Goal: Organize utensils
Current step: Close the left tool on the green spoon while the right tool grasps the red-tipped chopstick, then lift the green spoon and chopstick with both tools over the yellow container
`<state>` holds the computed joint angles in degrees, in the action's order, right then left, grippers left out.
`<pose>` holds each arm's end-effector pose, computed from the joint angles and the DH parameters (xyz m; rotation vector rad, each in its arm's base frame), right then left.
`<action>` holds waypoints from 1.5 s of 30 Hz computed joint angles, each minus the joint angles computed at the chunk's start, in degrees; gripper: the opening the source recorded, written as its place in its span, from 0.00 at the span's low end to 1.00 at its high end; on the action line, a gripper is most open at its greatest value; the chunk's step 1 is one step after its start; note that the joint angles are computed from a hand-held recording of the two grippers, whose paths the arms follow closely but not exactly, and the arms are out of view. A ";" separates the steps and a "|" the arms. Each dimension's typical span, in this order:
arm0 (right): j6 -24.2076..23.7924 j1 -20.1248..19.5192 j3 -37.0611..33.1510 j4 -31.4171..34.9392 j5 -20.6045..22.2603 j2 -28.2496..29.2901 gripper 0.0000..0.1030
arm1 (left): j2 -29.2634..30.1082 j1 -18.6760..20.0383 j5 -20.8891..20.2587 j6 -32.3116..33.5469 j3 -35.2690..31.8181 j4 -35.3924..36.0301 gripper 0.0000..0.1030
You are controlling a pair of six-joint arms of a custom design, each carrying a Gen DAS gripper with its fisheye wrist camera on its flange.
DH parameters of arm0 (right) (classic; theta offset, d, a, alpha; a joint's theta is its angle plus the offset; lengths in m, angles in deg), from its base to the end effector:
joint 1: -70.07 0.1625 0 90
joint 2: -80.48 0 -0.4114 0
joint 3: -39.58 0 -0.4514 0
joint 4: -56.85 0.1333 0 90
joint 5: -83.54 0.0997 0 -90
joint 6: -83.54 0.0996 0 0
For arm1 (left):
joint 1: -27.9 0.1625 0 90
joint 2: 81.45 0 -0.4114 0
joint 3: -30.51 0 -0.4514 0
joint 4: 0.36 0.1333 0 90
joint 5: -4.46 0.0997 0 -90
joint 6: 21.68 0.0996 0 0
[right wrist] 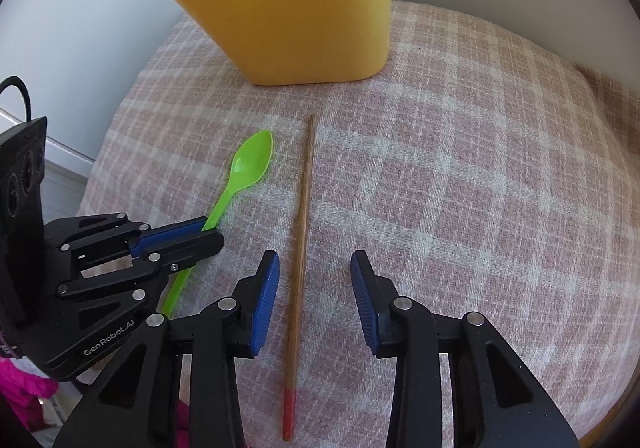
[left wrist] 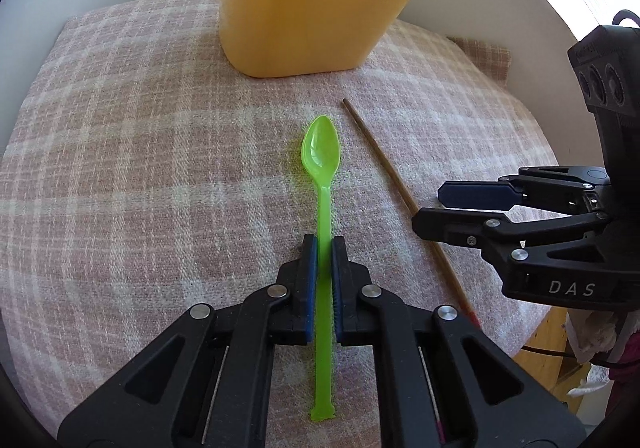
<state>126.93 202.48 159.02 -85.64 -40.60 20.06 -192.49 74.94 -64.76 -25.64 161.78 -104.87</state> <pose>0.4113 -0.3355 0.0400 0.0233 -2.5965 0.4342 -0.1259 -0.3826 0.2878 0.9481 2.6015 -0.0752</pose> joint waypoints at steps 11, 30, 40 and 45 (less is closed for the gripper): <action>0.35 0.02 -5.56 7.00 -3.35 4.95 0.11 | 1.28 0.61 1.52 -0.64 -3.93 6.40 0.05; 4.14 1.25 5.24 -9.00 -3.57 -3.65 0.05 | -5.76 3.42 -4.80 3.27 -2.07 -3.24 0.04; 4.68 5.71 7.50 -11.16 -10.28 -7.86 0.05 | -9.77 1.59 -5.23 3.90 -2.64 -5.29 0.04; 3.85 7.67 6.07 -11.44 -14.04 -6.46 0.05 | -10.22 -0.30 -5.35 3.19 -2.51 -7.69 0.04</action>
<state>130.78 210.15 165.09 -97.08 -54.64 13.60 -202.71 74.64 -70.12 -22.45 159.27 -112.56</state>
